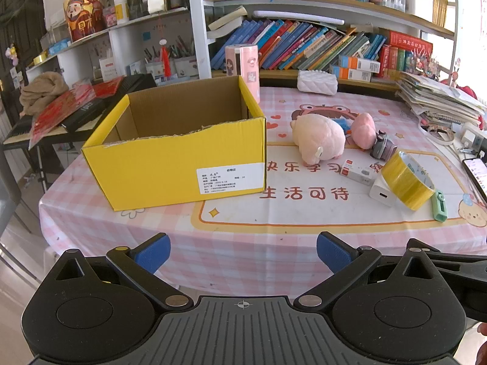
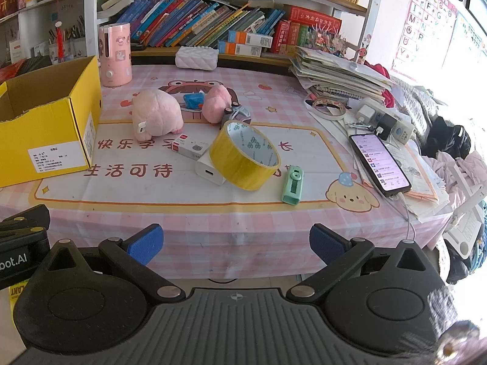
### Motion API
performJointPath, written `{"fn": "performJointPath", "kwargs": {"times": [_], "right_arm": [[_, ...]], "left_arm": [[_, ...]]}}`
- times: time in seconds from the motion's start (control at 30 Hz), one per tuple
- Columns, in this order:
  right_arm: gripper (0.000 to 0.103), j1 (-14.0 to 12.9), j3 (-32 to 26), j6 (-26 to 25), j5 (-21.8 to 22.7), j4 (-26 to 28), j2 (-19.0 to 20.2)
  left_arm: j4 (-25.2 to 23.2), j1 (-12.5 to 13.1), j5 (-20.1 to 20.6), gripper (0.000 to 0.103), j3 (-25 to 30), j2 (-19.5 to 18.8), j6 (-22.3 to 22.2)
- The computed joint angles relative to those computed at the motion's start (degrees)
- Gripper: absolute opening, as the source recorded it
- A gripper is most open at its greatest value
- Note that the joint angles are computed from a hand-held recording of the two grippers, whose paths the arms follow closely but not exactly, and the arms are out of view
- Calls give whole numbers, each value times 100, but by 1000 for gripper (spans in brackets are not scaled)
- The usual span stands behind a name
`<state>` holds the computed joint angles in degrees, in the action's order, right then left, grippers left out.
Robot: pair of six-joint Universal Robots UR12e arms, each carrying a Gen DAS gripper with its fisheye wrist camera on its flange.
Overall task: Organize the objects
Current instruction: 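Move both tools toward the yellow tape roll and mint-green stapler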
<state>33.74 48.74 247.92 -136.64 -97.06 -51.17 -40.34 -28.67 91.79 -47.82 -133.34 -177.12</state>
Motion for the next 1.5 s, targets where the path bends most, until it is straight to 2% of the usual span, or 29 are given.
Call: {"fn": "performJointPath", "kwargs": {"times": [1.2, 1.5], "right_arm": [[103, -8, -61, 24, 80, 84, 40], [103, -8, -41, 301, 129, 346, -19]], "left_arm": [[-193, 20, -62, 103, 81, -22, 17], [-283, 0, -219, 103, 137, -47, 103]]}}
